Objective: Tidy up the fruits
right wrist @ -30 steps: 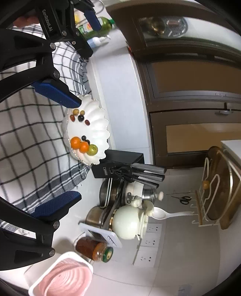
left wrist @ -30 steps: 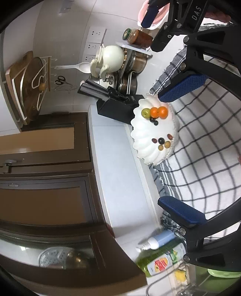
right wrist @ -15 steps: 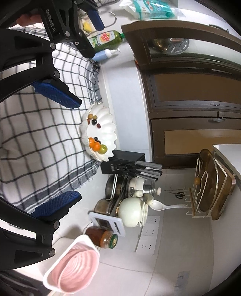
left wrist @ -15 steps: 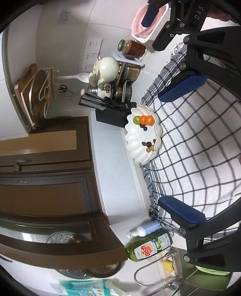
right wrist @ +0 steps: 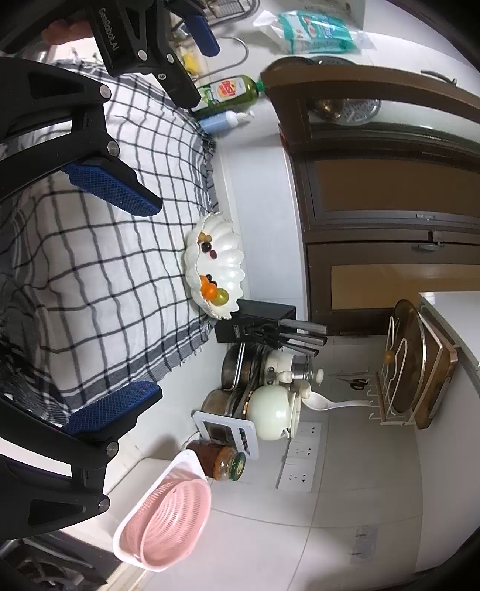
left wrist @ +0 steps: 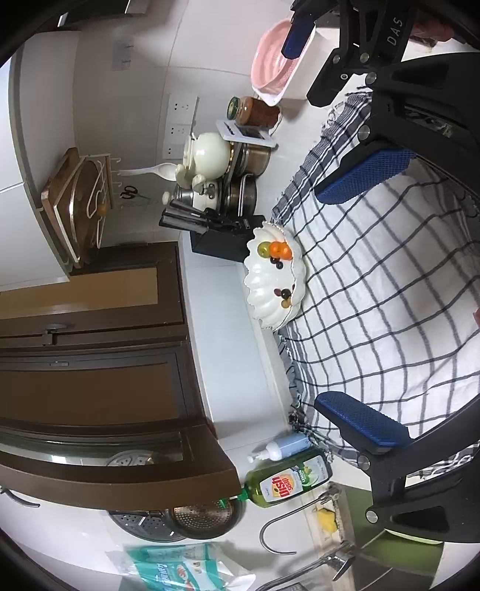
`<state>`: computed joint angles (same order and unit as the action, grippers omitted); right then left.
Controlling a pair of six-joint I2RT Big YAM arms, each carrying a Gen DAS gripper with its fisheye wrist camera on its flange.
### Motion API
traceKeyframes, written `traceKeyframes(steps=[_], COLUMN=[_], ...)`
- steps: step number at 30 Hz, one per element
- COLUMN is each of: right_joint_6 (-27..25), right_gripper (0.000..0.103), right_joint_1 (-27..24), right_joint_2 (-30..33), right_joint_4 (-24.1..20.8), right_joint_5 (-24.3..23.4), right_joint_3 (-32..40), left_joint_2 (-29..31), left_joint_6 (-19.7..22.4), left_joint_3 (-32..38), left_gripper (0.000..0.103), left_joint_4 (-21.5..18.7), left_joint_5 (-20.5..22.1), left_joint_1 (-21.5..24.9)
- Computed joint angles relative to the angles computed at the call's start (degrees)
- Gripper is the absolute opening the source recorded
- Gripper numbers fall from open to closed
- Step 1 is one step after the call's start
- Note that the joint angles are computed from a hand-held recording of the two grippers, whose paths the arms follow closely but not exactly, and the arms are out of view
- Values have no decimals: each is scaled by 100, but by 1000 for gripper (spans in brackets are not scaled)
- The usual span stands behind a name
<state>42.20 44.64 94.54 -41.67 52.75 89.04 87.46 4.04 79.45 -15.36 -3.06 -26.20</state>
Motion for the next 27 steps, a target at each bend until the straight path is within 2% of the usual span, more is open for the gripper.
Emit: traceKeyframes(steps=[11, 27], right_joint_6=[95, 252], right_gripper=[92, 92], right_joint_1=[242, 371], right_joint_2=[-147, -253], right_joint_4=[53, -98], right_joint_5=[89, 217], right_joint_3=[-161, -223], left_joint_2=[-348, -638], left_joint_6=[-23, 14], left_joint_3=[-331, -633], left_gripper=[103, 103], left_joint_4=[71, 122], left_joint_5=[76, 132], left_joint_1=[-11, -43])
